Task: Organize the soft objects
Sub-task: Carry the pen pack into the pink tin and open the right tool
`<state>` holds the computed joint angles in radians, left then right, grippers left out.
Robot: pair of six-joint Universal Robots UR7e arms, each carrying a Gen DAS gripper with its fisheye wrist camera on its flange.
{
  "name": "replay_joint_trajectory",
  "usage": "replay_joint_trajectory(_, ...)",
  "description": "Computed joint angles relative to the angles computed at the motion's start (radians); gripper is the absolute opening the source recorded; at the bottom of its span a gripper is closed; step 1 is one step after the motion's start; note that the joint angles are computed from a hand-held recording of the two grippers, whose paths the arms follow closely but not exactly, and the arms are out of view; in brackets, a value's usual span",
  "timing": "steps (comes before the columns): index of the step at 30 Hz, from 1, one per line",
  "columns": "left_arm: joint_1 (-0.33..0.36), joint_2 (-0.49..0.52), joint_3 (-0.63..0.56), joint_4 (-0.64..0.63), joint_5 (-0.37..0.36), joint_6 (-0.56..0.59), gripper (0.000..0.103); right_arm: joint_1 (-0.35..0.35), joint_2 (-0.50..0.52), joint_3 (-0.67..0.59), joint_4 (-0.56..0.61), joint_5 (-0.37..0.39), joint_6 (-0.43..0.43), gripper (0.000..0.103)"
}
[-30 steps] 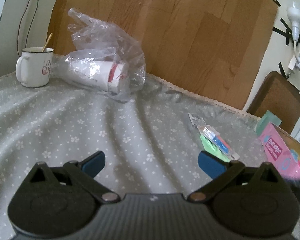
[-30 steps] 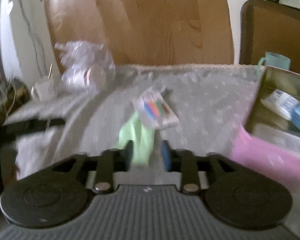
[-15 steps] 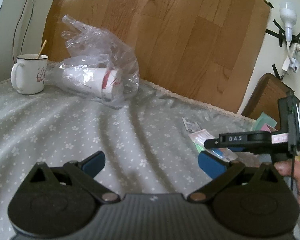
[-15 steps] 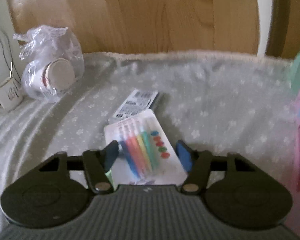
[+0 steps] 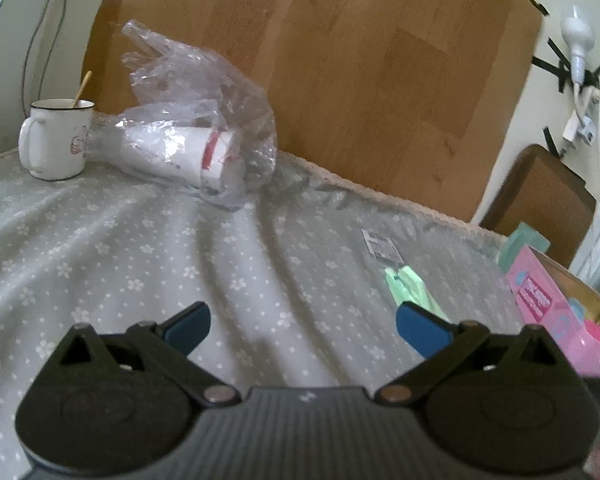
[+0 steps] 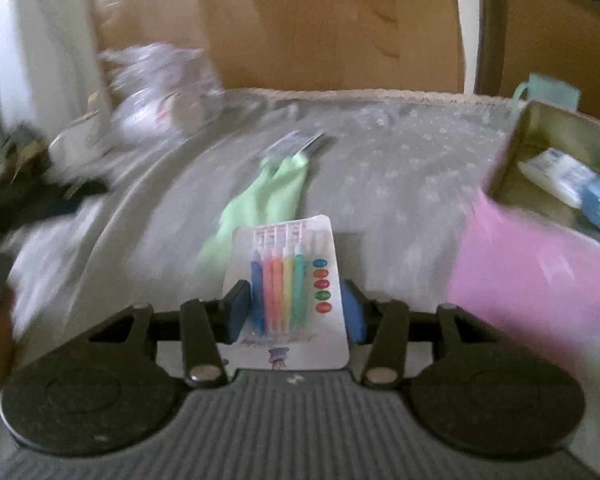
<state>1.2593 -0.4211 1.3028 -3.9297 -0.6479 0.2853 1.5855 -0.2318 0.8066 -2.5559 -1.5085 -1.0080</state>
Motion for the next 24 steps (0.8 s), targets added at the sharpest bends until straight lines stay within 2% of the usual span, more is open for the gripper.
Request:
replay_joint_trajectory(3,-0.005,0.001,0.006,0.019,-0.01,0.029,0.103,-0.033,-0.147,0.265,-0.121,0.036,-0.058,0.052)
replay_joint_trajectory(6,-0.015,-0.01,0.031,0.107,-0.016,-0.002,0.103,-0.061,-0.228,0.408,-0.197,0.07,-0.048,0.052)
replay_joint_trajectory(8,-0.022,-0.033,0.077,0.186,-0.052,-0.097,0.103,-0.079,-0.249,0.43,-0.18,0.112,0.031,0.052)
replay_joint_trajectory(12,-0.043,-0.075,0.165,0.305,-0.212,-0.272,0.103,-0.097,-0.229,0.392,-0.139,0.188,0.211,0.052)
replay_joint_trajectory(14,-0.049,-0.092,0.179,0.393,-0.295,-0.344,0.103,-0.102,-0.223,0.378,-0.121,0.209,0.248,0.052)
replay_joint_trajectory(16,-0.043,-0.103,0.177,0.464,-0.4,-0.403,0.101,-0.101,-0.224,0.381,-0.124,0.216,0.249,0.052)
replay_joint_trajectory(17,-0.041,-0.099,0.168,0.49,-0.425,-0.421,0.1,-0.103,-0.224,0.382,-0.122,0.221,0.246,0.052)
replay_joint_trajectory(18,-0.04,-0.091,0.15,0.521,-0.436,-0.434,0.092,-0.108,-0.227,0.381,-0.115,0.23,0.239,0.052)
replay_joint_trajectory(19,-0.037,-0.084,0.134,0.547,-0.441,-0.441,0.078,-0.112,-0.231,0.384,-0.112,0.239,0.234,0.052)
replay_joint_trajectory(21,-0.029,-0.069,0.096,0.626,-0.462,-0.472,0.064,-0.122,-0.238,0.384,-0.117,0.258,0.218,0.052)
replay_joint_trajectory(22,-0.026,-0.066,0.089,0.638,-0.482,-0.476,0.059,-0.124,-0.242,0.39,-0.138,0.266,0.208,0.052)
replay_joint_trajectory(24,-0.031,-0.054,0.052,0.676,-0.509,-0.459,0.058,-0.124,-0.245,0.393,-0.202,0.286,0.193,0.052)
